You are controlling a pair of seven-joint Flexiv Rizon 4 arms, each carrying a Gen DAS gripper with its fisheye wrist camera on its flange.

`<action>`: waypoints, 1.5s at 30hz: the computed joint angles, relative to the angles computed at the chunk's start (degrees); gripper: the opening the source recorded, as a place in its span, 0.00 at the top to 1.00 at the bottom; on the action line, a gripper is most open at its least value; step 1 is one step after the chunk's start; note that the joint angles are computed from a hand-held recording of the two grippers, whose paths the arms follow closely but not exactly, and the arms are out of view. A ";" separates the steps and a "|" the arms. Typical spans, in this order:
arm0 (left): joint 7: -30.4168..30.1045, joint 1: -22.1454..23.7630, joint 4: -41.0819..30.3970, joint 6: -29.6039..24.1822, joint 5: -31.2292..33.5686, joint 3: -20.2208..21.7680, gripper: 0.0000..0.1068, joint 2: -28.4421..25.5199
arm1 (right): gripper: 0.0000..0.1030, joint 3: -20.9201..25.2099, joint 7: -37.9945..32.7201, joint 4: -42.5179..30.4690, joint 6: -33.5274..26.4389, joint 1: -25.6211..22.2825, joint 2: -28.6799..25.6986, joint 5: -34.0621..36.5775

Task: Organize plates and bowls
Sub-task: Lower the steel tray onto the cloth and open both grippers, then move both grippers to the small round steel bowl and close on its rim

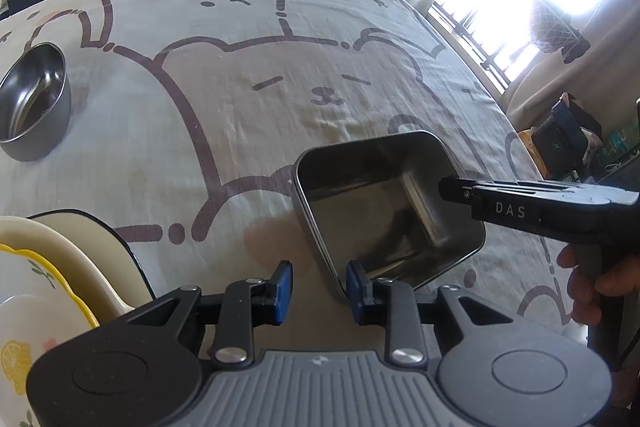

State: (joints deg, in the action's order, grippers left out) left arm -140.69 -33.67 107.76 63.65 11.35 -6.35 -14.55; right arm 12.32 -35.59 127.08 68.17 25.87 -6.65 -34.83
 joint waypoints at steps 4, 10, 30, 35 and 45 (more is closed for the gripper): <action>-0.68 -0.22 -0.45 -0.18 1.08 0.37 0.73 0.33 | 0.64 0.15 -0.14 -0.04 -0.68 0.13 0.22 0.36; -1.02 -0.11 -0.81 0.35 2.25 0.30 0.71 1.07 | 0.64 0.81 -1.02 0.96 -0.03 -0.22 1.88 1.48; -11.01 2.24 1.40 -7.47 18.92 -0.91 0.06 12.92 | 0.00 2.66 15.33 6.27 8.68 -5.41 9.90 -15.92; -13.82 6.36 4.24 -11.61 25.11 -2.55 0.04 19.17 | 0.00 2.69 24.67 2.66 7.59 -4.48 7.47 -24.27; -15.72 17.79 14.21 -8.50 25.79 -0.49 0.04 27.24 | 0.00 1.18 26.21 -10.19 6.23 6.21 -4.70 -23.50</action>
